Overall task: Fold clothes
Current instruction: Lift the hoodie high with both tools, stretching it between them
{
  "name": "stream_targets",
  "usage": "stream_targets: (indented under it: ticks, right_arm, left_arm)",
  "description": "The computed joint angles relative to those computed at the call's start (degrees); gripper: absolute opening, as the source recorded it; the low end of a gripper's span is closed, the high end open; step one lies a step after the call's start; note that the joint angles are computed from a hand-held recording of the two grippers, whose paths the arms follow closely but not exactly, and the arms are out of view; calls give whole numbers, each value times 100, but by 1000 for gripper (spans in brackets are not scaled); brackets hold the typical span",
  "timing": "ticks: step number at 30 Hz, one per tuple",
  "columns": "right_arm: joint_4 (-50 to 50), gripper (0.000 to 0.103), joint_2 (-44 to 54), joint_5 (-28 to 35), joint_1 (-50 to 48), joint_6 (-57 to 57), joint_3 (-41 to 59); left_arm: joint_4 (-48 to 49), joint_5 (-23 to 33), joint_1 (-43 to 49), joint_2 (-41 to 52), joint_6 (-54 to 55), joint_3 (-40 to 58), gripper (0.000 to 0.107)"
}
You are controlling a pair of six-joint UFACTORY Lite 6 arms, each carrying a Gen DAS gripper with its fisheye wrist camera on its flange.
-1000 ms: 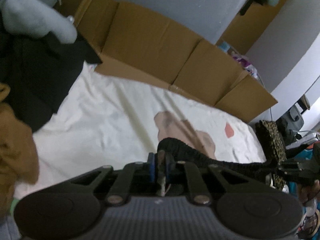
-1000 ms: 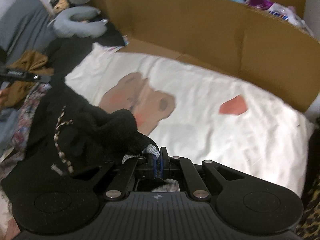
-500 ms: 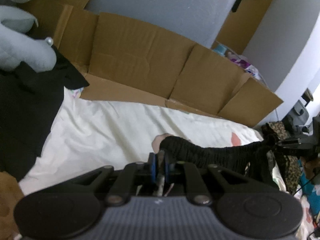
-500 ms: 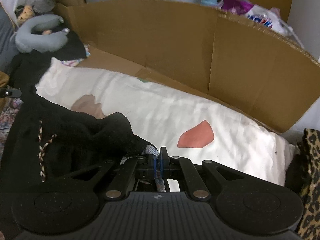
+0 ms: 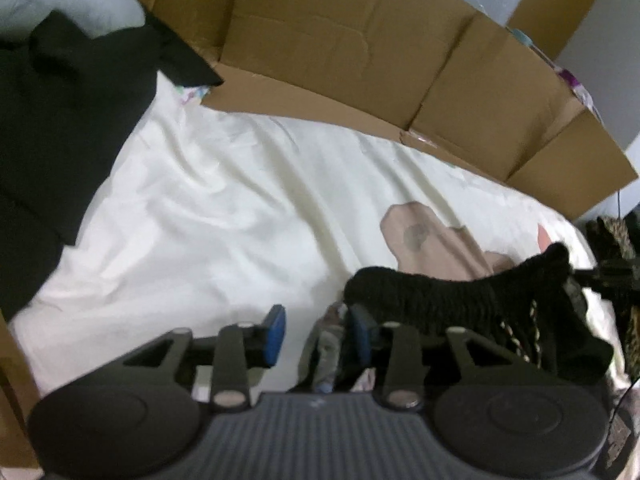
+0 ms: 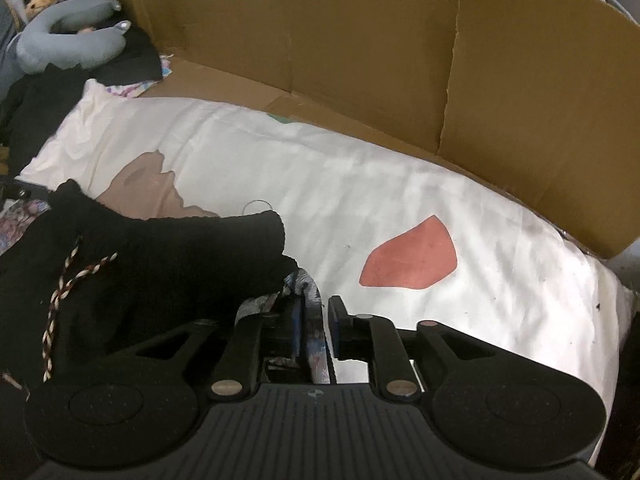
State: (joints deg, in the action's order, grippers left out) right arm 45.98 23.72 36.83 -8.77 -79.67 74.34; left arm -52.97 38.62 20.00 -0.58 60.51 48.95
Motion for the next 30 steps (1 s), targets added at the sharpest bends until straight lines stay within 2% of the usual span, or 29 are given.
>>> stream_targets:
  ticks: [1, 4, 7, 11, 12, 16, 18, 20, 22, 23, 24, 25, 28, 30]
  right_arm:
    - [17, 37, -14, 76, -53, -82, 28]
    - [329, 47, -4, 234, -242, -229, 137]
    - [561, 55, 233, 677, -386, -15, 401]
    - [593, 58, 402, 924, -262, -140, 444]
    - [633, 62, 405, 933, -217, -221, 409]
    - [277, 63, 274, 130, 268, -530, 13]
    - [139, 63, 248, -259, 472, -788, -148]
    - [86, 63, 371, -315, 529, -757, -63]
    - [32, 61, 574, -168, 529, -506, 191]
    - [56, 60, 658, -106, 524, -492, 275]
    - [81, 49, 742, -44, 518, -484, 358]
    - [105, 36, 827, 18, 513, -475, 442]
    - [191, 14, 679, 6, 514, -567, 361]
    - [470, 11, 365, -115, 485, -950, 96]
  left_arm:
    - [-68, 102, 69, 41, 14, 53, 40]
    - [-445, 376, 245, 102, 231, 110, 42]
    - [-500, 486, 169, 151, 313, 70, 50]
    - [-234, 220, -156, 165, 306, -81, 50]
    - [-133, 140, -255, 143, 362, -143, 50]
    - [112, -191, -529, 100, 560, -340, 49]
    - [203, -86, -501, 259, 356, -147, 49]
    - [288, 4, -491, 405, 203, 28, 49]
    - [334, 21, -522, 498, 208, 116, 49]
    - [358, 31, -537, 545, 210, 160, 44]
    - [341, 133, -524, 598, 251, 204, 21]
    - [313, 268, -502, 654, 305, 248, 13]
    - [535, -47, -795, 219, 490, -6, 8]
    - [563, -113, -842, -9, 604, -80, 6]
